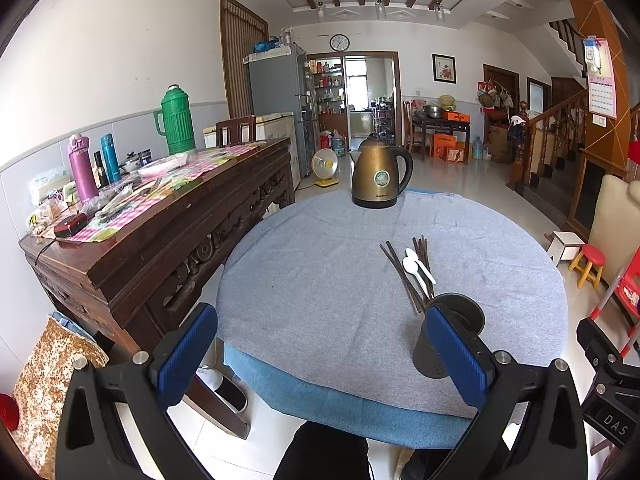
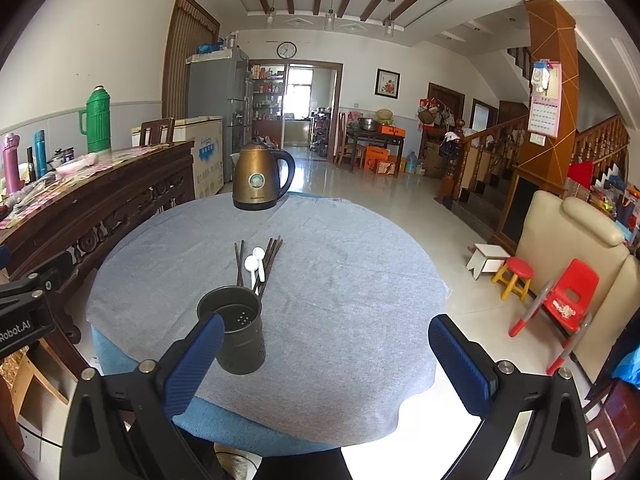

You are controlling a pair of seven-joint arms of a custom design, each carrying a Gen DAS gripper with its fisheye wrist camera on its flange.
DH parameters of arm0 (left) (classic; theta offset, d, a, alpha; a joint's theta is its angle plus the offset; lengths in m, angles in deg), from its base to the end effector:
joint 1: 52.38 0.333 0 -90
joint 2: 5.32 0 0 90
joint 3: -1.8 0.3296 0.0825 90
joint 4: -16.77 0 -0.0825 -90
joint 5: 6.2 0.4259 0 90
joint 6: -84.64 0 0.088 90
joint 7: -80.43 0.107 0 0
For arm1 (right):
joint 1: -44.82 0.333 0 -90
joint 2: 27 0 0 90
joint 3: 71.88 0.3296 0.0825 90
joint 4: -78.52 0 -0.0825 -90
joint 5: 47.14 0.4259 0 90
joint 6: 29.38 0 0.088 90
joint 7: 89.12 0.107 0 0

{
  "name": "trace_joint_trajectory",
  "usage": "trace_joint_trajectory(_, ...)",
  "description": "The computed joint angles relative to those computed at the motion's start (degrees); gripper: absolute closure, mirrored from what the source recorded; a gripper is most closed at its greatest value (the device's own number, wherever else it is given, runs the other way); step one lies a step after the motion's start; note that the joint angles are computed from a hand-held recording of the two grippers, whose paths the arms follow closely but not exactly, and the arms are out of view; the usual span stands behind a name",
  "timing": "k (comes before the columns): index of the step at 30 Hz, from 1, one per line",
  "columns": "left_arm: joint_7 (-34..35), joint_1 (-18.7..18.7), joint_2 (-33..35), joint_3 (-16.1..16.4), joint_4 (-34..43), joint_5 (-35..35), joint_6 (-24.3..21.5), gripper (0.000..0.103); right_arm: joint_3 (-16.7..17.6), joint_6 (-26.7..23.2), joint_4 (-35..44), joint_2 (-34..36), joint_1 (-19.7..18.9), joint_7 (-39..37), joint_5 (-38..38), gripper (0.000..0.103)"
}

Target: Organize utensils

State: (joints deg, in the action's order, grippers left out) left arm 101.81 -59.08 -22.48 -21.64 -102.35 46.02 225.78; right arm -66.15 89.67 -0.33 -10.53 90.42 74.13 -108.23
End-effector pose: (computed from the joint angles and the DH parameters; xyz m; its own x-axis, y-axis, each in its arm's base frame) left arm 0.4699 -0.3030 0.6217 0.1408 -0.9871 -0.0761 -0.4971 -0.0040 -0.8677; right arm 0.4996 0.5348 0.6315 -0.0946 -0.9916 0.0884 -0.4937 -0.0303 -0.8691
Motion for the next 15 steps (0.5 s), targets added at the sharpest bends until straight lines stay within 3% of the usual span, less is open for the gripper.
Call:
trace_joint_trajectory(11,0.72,-0.58,0.67,0.65,-0.27,-2.36,-0.40,0.000,-0.09,4.70,-0.67,0.41,-1.22,-0.73,3.07,0.000)
trace_joint_trajectory(15,-2.02,0.54,-0.03,-0.20,-1.22,1.65,0.12,0.000,-0.23,7.12,-1.46,0.40,-1.15,0.19,2.42,0.000)
